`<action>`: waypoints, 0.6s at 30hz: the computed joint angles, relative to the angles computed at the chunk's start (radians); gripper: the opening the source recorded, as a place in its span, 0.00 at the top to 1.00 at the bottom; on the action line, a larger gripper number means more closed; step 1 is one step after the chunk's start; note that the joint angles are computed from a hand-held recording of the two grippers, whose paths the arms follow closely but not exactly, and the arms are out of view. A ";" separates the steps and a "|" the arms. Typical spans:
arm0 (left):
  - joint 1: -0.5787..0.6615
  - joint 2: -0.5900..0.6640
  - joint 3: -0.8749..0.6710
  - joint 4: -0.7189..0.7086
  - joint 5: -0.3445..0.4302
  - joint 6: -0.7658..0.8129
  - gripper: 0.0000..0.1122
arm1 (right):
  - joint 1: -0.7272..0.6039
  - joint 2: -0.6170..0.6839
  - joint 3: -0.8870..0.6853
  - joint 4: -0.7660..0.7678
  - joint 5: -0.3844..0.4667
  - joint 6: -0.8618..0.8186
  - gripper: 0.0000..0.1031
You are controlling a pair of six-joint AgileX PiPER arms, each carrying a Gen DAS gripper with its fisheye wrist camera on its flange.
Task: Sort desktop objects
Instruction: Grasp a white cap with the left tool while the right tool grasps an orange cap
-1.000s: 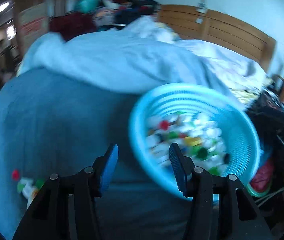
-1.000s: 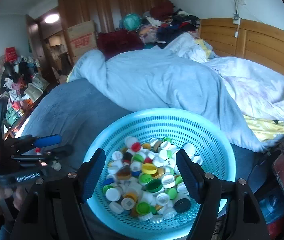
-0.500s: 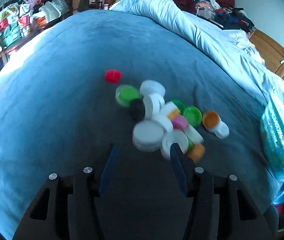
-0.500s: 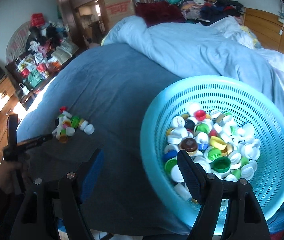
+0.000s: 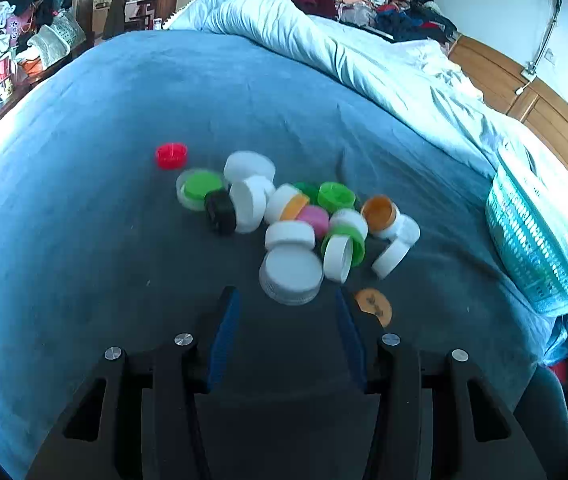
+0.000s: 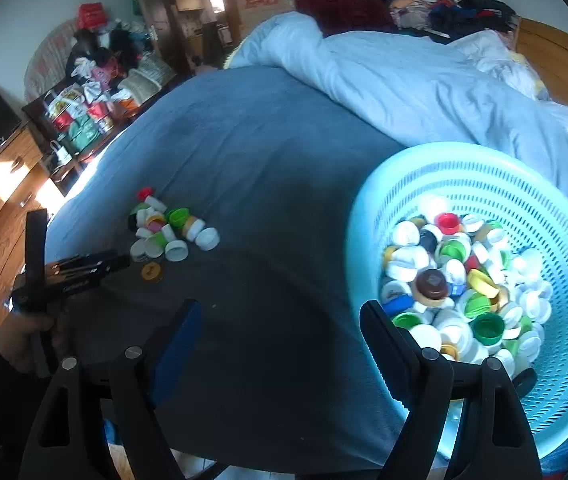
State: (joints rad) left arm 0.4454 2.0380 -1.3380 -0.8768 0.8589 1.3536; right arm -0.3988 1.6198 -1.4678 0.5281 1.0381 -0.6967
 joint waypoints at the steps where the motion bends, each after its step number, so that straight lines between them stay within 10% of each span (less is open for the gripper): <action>1: -0.019 0.013 -0.020 0.017 -0.014 -0.029 0.61 | 0.005 0.001 0.003 -0.004 -0.002 0.002 0.17; 8: -0.110 0.040 -0.017 0.086 -0.134 -0.018 0.61 | -0.008 0.023 -0.014 -0.006 0.006 0.026 0.17; 18: 0.058 -0.031 0.007 0.017 -0.026 0.025 0.70 | 0.158 0.077 0.060 0.111 -0.037 -0.061 0.30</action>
